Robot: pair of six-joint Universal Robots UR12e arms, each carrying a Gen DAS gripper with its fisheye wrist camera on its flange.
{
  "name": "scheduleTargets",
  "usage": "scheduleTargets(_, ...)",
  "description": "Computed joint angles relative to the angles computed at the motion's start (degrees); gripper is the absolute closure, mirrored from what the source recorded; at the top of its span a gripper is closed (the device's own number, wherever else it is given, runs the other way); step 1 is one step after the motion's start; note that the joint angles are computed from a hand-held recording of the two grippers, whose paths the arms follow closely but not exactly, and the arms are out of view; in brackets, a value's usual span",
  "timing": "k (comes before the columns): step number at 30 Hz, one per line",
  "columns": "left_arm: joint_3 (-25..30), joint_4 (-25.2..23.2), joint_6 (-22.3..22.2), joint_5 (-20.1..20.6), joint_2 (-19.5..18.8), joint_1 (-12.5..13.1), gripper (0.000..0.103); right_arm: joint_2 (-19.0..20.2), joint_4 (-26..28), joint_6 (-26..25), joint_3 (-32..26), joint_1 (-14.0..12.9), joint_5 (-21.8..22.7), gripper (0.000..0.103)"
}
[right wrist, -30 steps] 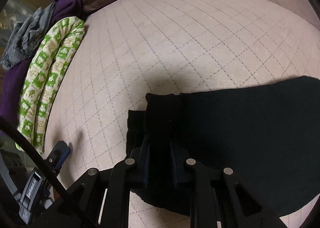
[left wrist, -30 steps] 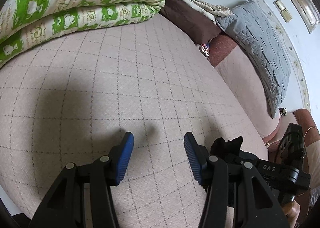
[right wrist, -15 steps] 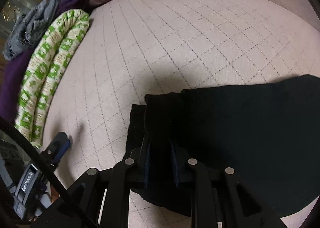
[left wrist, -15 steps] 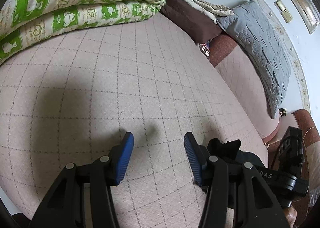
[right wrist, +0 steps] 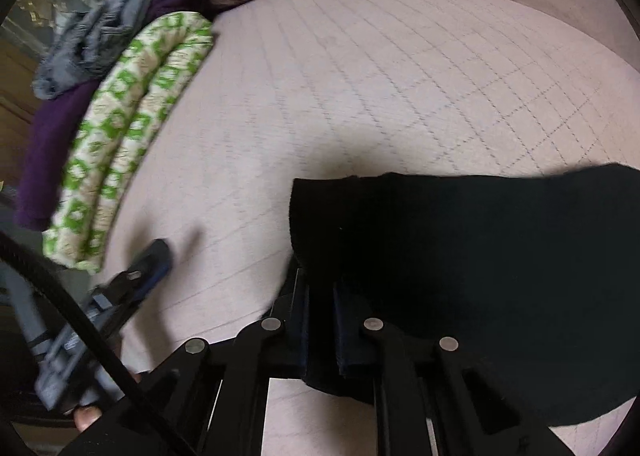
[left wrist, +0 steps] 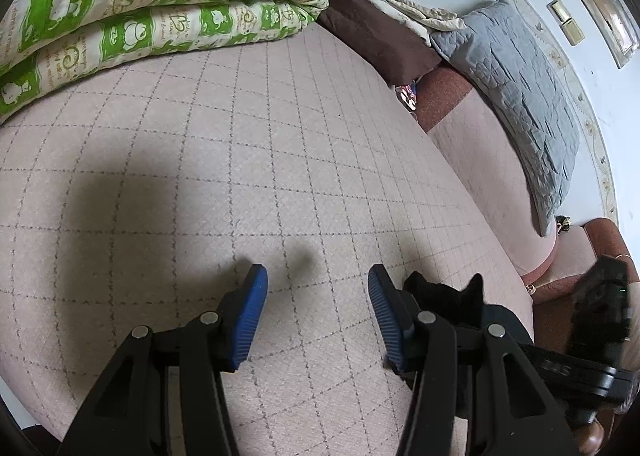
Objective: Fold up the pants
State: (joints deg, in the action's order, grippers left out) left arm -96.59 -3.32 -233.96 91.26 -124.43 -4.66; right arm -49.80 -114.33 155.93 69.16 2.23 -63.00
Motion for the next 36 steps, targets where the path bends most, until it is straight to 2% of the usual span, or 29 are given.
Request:
scheduleTargets(4,0.18,-0.33,0.38,-0.52,-0.10,0.03,0.052,-0.12,2.62,-2.54,-0.01,0.60,-0.17,0.092)
scheduleTargets(7,0.15,-0.57,0.46,-0.22,-0.06,-0.01,0.052,0.94,3.68,-2.18,-0.93,1.13,-2.77,0.086)
scheduleTargets(8,0.03,-0.47,0.32,-0.14,-0.01,0.01,0.052,0.96,3.42,-1.21,-1.18,0.94,-2.18,0.085)
scheduleTargets(9,-0.07,-0.41,0.08,-0.05,0.02,0.03,0.052,0.87,3.49,-0.71,-1.32,0.71,-1.01,0.075)
scheduleTargets(10,-0.10,-0.34,-0.13,-0.17,-0.01,0.07,0.052,0.76,3.60,-0.27,-1.63,0.45,0.67,0.053)
scheduleTargets(12,0.06,-0.34,-0.31,-1.09,-0.22,0.21,0.051,0.32,1.55,0.29,-1.91,0.54,1.06,0.033)
scheduleTargets(14,0.45,-0.71,0.34,-1.38,-0.41,0.09,0.051,0.59,-0.14,-0.47,-2.78,1.44,-2.17,0.033)
scheduleTargets(18,0.70,-1.24,1.22,-0.90,-0.44,-0.11,0.051,4.04,3.95,-0.80,-7.53,3.98,-12.24,0.033)
scheduleTargets(20,0.59,-1.02,0.79,-1.07,-0.46,-0.02,0.051,5.25,4.35,-0.16,-8.48,5.06,-15.53,0.033)
scheduleTargets(25,0.74,-1.49,1.32,-0.92,-0.51,-0.06,0.051,6.19,0.17,-0.36,-7.68,7.70,-24.95,0.033)
scheduleTargets(26,0.76,-1.26,1.36,-1.14,-0.57,-0.05,0.049,6.30,0.77,-0.82,-8.11,7.80,-25.35,0.037)
scheduleTargets(28,0.72,-0.09,1.56,-2.38,-0.76,0.05,0.044,6.41,0.90,-1.33,-8.49,7.67,-26.44,0.075)
scheduleTargets(29,0.73,0.72,1.84,-3.48,-0.92,0.10,0.044,6.49,1.03,-1.25,-8.68,7.29,-26.36,0.080)
scheduleTargets(32,1.35,2.37,4.48,-7.52,-1.60,0.00,0.043,6.72,3.72,-0.61,-9.74,5.40,-20.95,0.084)
scheduleTargets(34,2.59,1.59,8.10,-8.21,-2.07,-0.81,0.041,6.59,4.73,-0.48,-9.80,4.13,-16.42,0.084)
scheduleTargets(36,3.65,1.24,12.08,-8.54,-2.47,-1.71,0.036,6.52,5.27,-0.64,-9.84,3.32,-14.18,0.084)
